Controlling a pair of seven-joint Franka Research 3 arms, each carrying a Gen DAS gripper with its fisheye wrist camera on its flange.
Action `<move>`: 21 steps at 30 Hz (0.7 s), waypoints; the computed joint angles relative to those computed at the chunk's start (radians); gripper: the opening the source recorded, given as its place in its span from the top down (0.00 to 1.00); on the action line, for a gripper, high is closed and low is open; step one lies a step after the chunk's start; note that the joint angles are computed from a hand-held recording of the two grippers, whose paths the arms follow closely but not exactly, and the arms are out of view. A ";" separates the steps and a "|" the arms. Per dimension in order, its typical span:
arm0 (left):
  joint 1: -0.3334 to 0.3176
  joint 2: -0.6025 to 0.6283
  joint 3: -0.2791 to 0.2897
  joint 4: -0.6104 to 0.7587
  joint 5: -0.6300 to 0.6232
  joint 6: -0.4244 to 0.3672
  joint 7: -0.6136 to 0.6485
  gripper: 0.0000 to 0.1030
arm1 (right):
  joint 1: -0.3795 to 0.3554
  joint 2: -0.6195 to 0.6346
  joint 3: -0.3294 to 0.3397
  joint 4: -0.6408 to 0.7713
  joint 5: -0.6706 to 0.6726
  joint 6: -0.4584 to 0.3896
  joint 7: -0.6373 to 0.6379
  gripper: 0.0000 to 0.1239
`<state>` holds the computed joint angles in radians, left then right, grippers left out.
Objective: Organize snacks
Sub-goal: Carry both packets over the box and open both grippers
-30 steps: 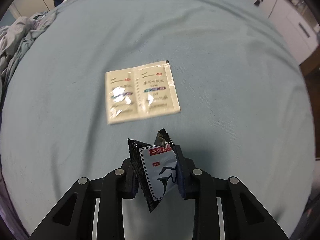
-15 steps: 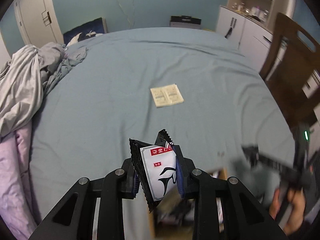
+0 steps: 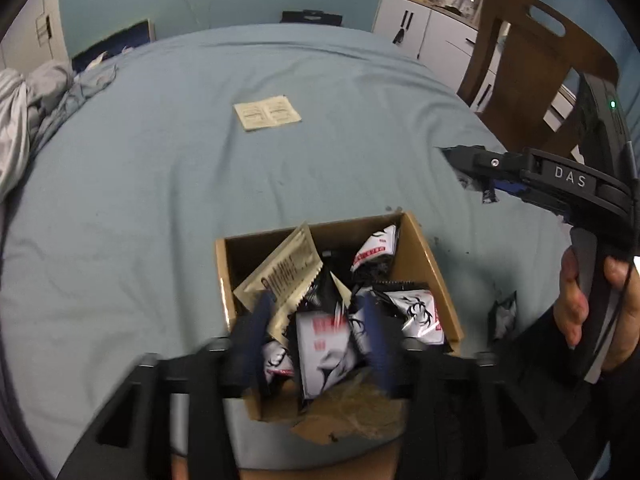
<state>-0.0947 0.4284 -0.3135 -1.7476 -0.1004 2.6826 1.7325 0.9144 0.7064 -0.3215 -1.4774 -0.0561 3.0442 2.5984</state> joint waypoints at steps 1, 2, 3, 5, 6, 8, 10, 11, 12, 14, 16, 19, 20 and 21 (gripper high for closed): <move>0.008 -0.010 -0.010 -0.016 -0.013 0.037 0.012 0.25 | -0.020 0.006 0.027 0.013 -0.001 0.010 -0.024 0.65; 0.033 -0.023 -0.040 -0.042 -0.047 0.090 0.048 0.17 | -0.034 0.009 0.049 0.018 -0.001 0.021 -0.051 0.65; 0.048 -0.041 -0.060 -0.072 -0.074 0.149 0.075 0.15 | -0.043 0.012 0.064 0.022 0.002 0.026 -0.075 0.65; -0.003 -0.067 0.006 -0.106 -0.009 0.213 -0.001 0.14 | -0.036 0.009 0.057 0.018 0.005 0.023 -0.102 0.65; -0.040 -0.069 0.054 -0.105 0.046 0.213 -0.063 0.14 | -0.028 0.009 0.049 0.016 0.005 0.025 -0.111 0.65; -0.104 -0.069 0.143 -0.099 0.169 0.205 -0.203 0.14 | -0.041 0.016 0.069 0.029 0.015 0.030 -0.140 0.65; -0.168 -0.064 0.230 -0.088 0.299 0.189 -0.350 0.14 | -0.067 0.018 0.108 0.035 0.030 0.034 -0.188 0.65; -0.187 -0.060 0.258 -0.078 0.349 0.172 -0.405 0.14 | -0.075 0.017 0.121 0.038 0.035 0.032 -0.211 0.65; -0.191 -0.055 0.267 -0.067 0.379 0.155 -0.441 0.14 | -0.084 0.017 0.137 0.041 0.039 0.032 -0.238 0.65; -0.174 -0.052 0.254 -0.058 0.400 0.140 -0.480 0.14 | -0.114 0.018 0.185 0.050 0.051 0.034 -0.301 0.65; -0.159 -0.049 0.243 -0.053 0.425 0.135 -0.521 0.14 | -0.172 0.021 0.277 0.062 0.070 0.023 -0.398 0.64; -0.136 -0.050 0.228 -0.056 0.469 0.138 -0.571 0.14 | -0.202 0.026 0.331 0.080 0.098 -0.015 -0.490 0.64; -0.124 -0.052 0.217 -0.058 0.473 0.134 -0.572 0.14 | -0.204 0.031 0.338 0.092 0.107 -0.031 -0.512 0.64; -0.118 -0.048 0.211 -0.057 0.481 0.132 -0.578 0.14 | -0.211 0.037 0.352 0.104 0.117 -0.045 -0.538 0.64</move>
